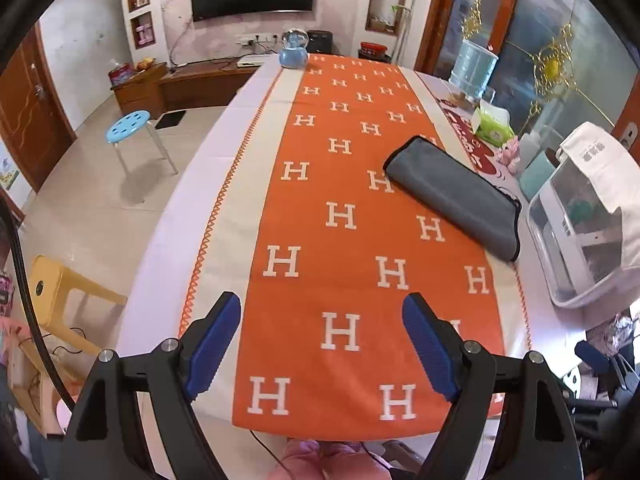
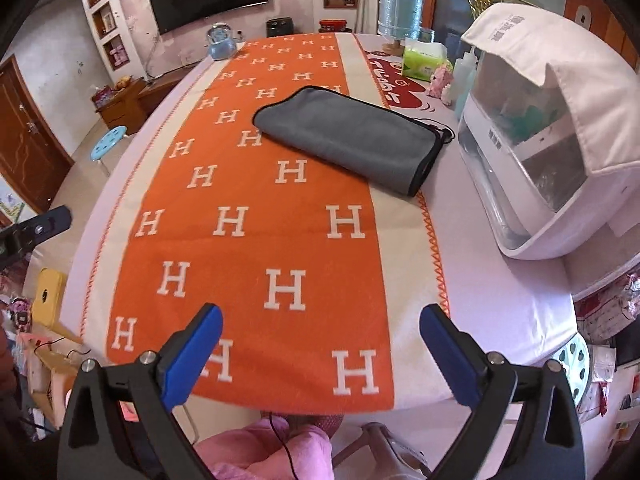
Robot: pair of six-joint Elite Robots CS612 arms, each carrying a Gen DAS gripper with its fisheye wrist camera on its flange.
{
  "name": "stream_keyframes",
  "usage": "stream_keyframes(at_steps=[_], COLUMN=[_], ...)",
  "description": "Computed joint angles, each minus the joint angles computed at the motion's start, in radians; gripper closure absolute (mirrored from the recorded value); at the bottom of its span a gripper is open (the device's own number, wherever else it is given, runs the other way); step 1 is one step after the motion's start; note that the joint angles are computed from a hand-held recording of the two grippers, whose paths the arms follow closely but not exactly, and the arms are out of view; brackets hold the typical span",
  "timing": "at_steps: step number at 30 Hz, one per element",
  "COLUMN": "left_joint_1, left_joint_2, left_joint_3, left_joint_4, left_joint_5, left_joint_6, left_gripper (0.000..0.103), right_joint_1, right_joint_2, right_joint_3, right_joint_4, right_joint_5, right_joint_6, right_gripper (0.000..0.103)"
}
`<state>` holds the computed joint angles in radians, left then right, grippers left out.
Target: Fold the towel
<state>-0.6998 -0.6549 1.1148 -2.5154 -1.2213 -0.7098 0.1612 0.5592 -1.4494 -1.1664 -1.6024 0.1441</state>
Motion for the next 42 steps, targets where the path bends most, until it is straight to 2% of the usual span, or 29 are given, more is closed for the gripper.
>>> stream_keyframes(at_steps=[7,12,16,24,26,29,42], left_joint_1=[-0.033,-0.052,-0.068,-0.082,-0.086,-0.091,-0.091], left_joint_2=[-0.027,-0.055,-0.073,-0.083,-0.083,-0.083,-0.084], left_joint_3=[0.009,0.037,0.059,0.086,0.088,0.099,0.11], left_joint_4=[0.03,0.012,-0.032,-0.127,-0.134,-0.165,-0.202], left_joint_5=[0.051,0.087,0.147,0.201,0.22,0.246,0.27], left_joint_6=[0.004,0.003,0.015,0.031,0.044,0.058,0.074], left_gripper=[0.021,0.015,0.014,0.008,0.001,0.001,0.001], right_joint_1=[-0.01,-0.002,0.0,0.007,0.007,0.009,0.026], right_joint_2=[-0.027,-0.035,-0.034,-0.028,-0.026,-0.016,-0.011], right_joint_3=[-0.028,-0.048,-0.068,-0.082,-0.08,-0.09,-0.088], right_joint_4=[0.064,0.041,0.001,-0.044,-0.052,-0.083,-0.137], right_joint_5=[0.046,0.036,0.034,-0.015,-0.021,-0.023,-0.055], right_joint_6=[-0.003,-0.013,-0.011,0.017,0.029,0.036,0.018], right_gripper=[0.001,0.001,0.0,0.0,0.0,0.0,0.0])
